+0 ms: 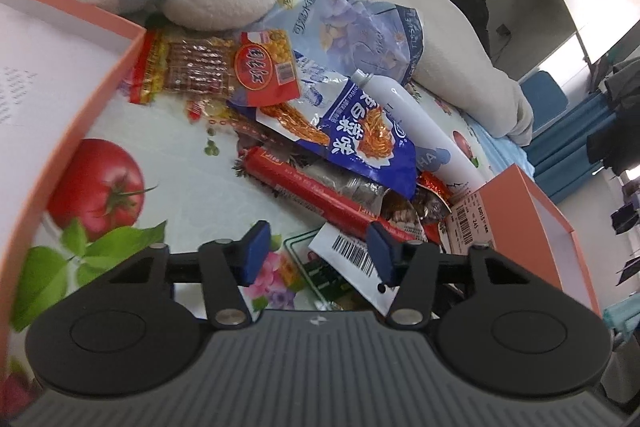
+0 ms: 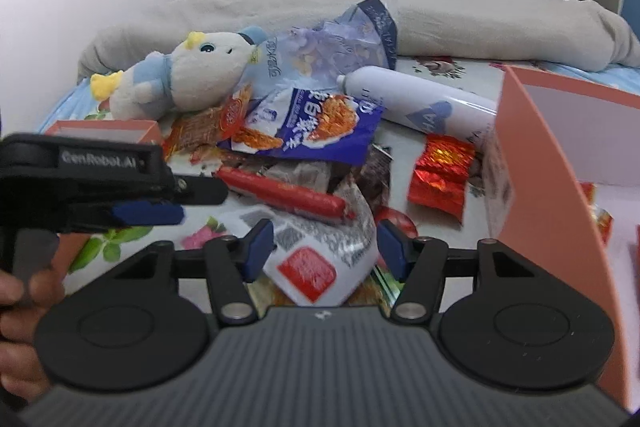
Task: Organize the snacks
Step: 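Lower both grippers toward the remaining snacks in the pile, then grasp dark foil wrapper with right gripper while left gripper grasps red sausage stick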
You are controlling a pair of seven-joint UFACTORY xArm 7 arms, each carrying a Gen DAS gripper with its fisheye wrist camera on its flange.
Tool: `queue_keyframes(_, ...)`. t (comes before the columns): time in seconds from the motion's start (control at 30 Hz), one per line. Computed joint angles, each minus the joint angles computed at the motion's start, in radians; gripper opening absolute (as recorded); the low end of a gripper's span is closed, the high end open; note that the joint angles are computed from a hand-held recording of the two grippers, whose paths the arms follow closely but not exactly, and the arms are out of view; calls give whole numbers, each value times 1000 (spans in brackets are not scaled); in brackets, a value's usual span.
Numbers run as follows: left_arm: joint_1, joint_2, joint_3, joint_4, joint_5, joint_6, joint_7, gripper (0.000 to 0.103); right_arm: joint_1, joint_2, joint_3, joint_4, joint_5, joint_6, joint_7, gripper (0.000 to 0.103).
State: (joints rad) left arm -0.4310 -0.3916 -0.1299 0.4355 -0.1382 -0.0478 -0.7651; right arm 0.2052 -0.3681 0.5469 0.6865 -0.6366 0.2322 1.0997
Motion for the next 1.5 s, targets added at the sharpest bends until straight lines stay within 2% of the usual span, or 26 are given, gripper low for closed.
queue_keyframes(0.13, -219, 67, 226, 19, -43, -57, 90, 43, -47, 79, 25, 53, -76, 4, 21, 58)
queue_keyframes(0.23, -318, 107, 329, 38, -50, -75, 141, 37, -39, 138, 13, 88, -142, 18, 51, 60)
queue_keyframes(0.33, -492, 126, 504, 45, -54, -105, 173, 33, -23, 183, 3, 122, -216, 59, 66, 60)
queue_keyframes(0.4, -541, 133, 557, 45, -41, -113, 168, 33, 10, 197, -39, 118, -196, 32, 32, 59)
queue_keyframes(0.47, -587, 141, 609, 47, -28, -118, 155, 32, 40, 209, -69, 120, -195, 32, 4, 53)
queue_keyframes(0.53, -664, 138, 695, 40, -2, -148, 133, 32, 69, 214, -102, 117, -192, 19, -21, 48)
queue_keyframes(0.6, -700, 137, 741, 35, 27, -170, 106, 32, 107, 216, -139, 113, -158, 12, -53, 40)
queue_keyframes(0.67, -735, 131, 786, 27, 56, -192, 74, 33, 129, 215, -160, 111, -155, 11, -58, 37)
queue_keyframes(0.7, -758, 126, 815, 22, 74, -204, 56, 34, 137, 212, -167, 109, -151, 9, -60, 36)
queue_keyframes(0.77, -806, 114, 875, 13, 108, -228, 15, 43, 155, 204, -182, 100, -119, 4, -76, 33)
queue_keyframes(0.8, -815, 111, 887, 9, 119, -242, -5, 52, 160, 200, -185, 97, -105, 2, -84, 31)
queue_keyframes(0.83, -816, 108, 889, 3, 127, -257, -24, 57, 167, 193, -188, 92, -85, 2, -97, 29)
queue_keyframes(0.87, -809, 109, 882, -1, 132, -268, -40, 58, 170, 185, -185, 88, -72, 9, -101, 23)
queue_keyframes(0.93, -784, 103, 855, -6, 141, -271, -67, 58, 172, 170, -180, 78, -50, 12, -110, 19)
queue_keyframes(0.97, -789, 97, 863, -11, 153, -281, -87, 58, 173, 160, -177, 72, -38, 16, -111, 13)
queue_keyframes(1.1, -848, 78, 936, -31, 216, -321, -185, 58, 181, 118, -168, 42, 32, 14, -143, 10)
queue_keyframes(1.2, -825, 63, 909, -53, 231, -334, -239, 59, 182, 82, -146, 22, 68, 29, -163, 10)
queue_keyframes(1.3, -842, 54, 935, -84, 266, -393, -308, 63, 204, 51, -148, -6, 138, 25, -204, 10)
queue_keyframes(1.4, -807, 61, 898, -97, 263, -398, -366, 62, 208, 25, -133, -25, 181, 23, -228, 9)
queue_keyframes(1.5, -701, 67, 777, -79, 230, -294, -382, 49, 200, 10, -116, -35, 209, 24, -235, 9)
